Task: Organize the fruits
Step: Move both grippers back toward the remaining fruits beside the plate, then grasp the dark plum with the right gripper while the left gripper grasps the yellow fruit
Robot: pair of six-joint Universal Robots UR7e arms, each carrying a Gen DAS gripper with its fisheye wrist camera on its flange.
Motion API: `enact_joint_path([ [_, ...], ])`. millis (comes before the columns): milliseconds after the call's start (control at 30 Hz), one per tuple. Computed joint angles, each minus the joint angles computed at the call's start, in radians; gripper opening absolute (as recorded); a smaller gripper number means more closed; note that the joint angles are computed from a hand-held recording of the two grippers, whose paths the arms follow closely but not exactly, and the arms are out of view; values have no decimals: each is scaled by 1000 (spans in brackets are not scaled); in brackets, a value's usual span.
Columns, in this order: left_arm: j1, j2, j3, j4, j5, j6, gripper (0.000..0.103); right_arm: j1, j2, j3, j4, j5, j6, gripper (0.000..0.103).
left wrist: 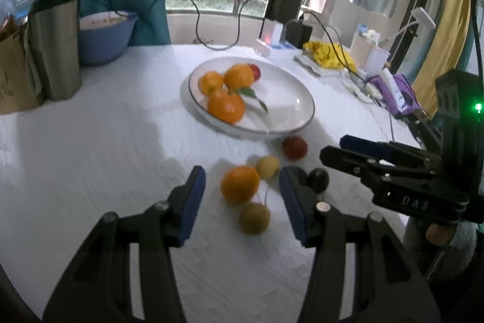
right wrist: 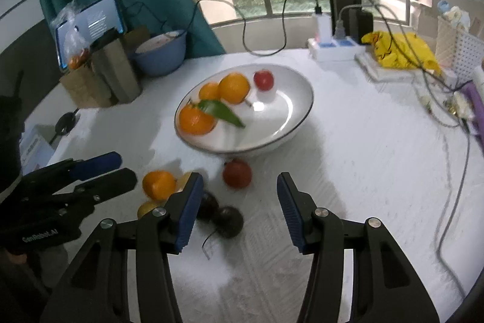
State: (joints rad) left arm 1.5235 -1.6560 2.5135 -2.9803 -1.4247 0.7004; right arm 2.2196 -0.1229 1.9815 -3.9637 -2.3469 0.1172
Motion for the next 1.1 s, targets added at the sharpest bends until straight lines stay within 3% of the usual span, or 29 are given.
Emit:
enact_joint_path([
  [67, 5, 2, 5, 6, 3, 1, 53, -1, 5, 2, 1, 13, -1, 48],
  [333, 10, 20, 17, 28, 29, 13, 52, -15, 19, 1, 35, 59, 7, 47],
  [467, 9, 34, 22, 22, 53, 16, 52, -22, 23, 0, 55, 64, 16, 41],
  [700, 10, 43, 34, -5, 76, 41, 51, -22, 23, -2, 75, 63, 14, 40],
  [867, 8, 40, 38, 1, 73, 59, 34, -20, 24, -4, 82, 57, 11, 38],
  [900, 6, 39, 41, -3, 74, 62, 27, -18, 24, -5, 83, 53, 11, 37],
  [933, 5, 38, 43, -8, 74, 64, 26, -16, 25, -6, 82, 46, 14, 29],
  [1100, 12, 31, 41, -4, 57, 66, 26, -17, 26, -4, 71, 49, 9, 29],
])
